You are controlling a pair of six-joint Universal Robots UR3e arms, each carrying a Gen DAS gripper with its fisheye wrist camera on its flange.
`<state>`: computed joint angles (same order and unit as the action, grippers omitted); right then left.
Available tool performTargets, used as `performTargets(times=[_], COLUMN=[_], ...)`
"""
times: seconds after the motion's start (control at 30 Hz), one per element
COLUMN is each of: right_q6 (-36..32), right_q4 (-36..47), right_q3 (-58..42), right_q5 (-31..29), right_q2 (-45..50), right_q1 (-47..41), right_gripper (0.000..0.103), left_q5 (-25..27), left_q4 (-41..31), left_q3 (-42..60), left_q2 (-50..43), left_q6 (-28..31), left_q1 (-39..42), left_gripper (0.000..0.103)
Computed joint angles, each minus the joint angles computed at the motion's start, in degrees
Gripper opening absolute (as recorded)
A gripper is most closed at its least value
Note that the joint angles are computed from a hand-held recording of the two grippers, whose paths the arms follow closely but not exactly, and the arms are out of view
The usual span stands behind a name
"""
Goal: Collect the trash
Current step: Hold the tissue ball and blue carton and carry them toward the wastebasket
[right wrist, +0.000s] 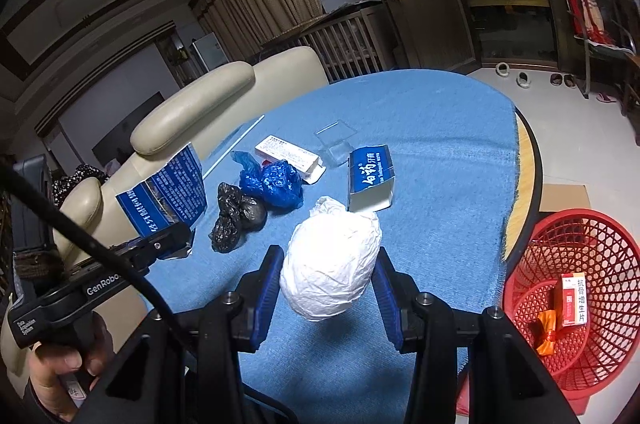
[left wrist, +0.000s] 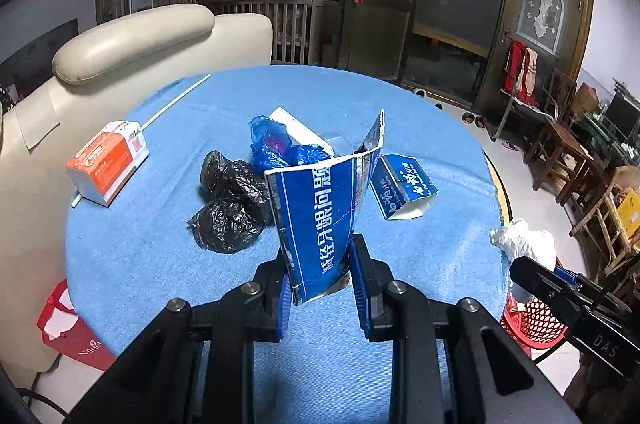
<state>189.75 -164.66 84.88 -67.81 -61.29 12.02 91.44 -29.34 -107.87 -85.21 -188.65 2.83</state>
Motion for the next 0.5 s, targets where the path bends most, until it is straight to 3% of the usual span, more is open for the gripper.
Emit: performTargets(times=[0.5], right_q6=[1.32], right_q4=[-3.4], right_q3=[5.66], right_q5=[1.5], right_q2=[-2.55], right_q1=[-2.78], right_gripper=[0.047], left_q5=[3.25], left_q4=[-0.32], left_q3=[2.68], left_q2=[-3.05], left_q6=[-0.29], left_q1=[-4.53], left_gripper=[0.028])
